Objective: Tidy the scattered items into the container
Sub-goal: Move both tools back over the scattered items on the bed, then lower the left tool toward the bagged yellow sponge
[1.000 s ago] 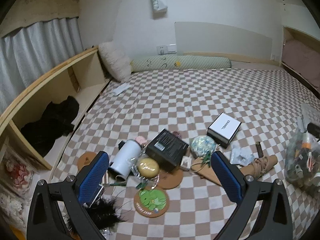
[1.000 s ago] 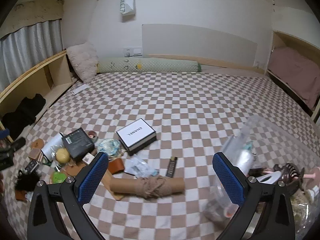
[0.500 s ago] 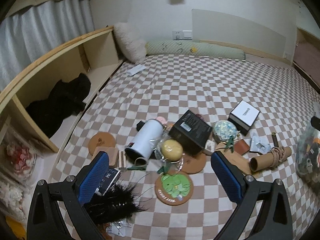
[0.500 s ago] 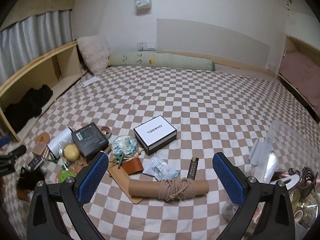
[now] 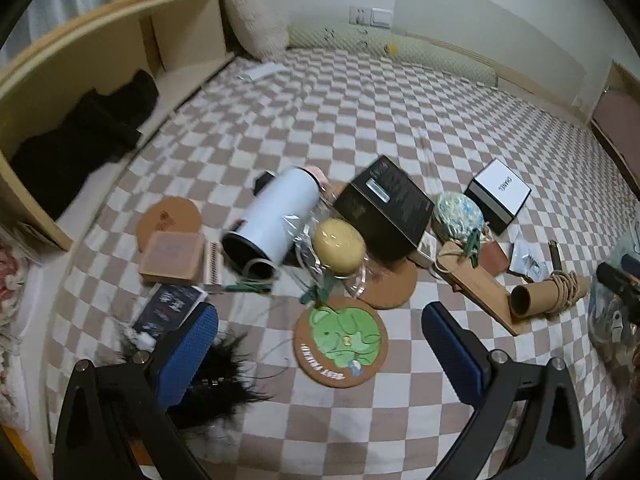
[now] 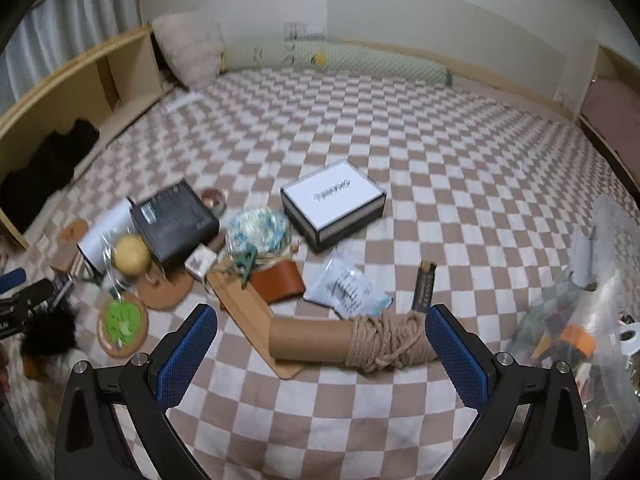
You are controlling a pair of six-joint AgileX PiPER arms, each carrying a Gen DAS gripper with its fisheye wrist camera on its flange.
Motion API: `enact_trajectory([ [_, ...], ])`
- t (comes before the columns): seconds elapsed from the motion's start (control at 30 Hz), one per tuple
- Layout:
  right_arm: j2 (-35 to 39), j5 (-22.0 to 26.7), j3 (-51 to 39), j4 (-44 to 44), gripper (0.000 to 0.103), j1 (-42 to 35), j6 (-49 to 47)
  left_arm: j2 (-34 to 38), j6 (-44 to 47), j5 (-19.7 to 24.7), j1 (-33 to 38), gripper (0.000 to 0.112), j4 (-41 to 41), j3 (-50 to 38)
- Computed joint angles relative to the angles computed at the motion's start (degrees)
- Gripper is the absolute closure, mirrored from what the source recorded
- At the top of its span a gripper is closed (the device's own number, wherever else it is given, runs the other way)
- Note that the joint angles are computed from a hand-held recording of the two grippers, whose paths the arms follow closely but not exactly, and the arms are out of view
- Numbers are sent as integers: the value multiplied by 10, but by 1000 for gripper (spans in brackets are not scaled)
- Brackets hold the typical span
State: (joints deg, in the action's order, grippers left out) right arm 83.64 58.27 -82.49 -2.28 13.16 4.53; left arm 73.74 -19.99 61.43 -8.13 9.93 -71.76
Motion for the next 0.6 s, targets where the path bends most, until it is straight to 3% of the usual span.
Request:
enact_trajectory([
  [0.3,33,-9,7,-12,0,-17,-9,80,16,-38,25,10,-55,-18],
  [0.6,50,4,12,30,0,-24,-51,145,91,-109,78,10,-165,-18],
])
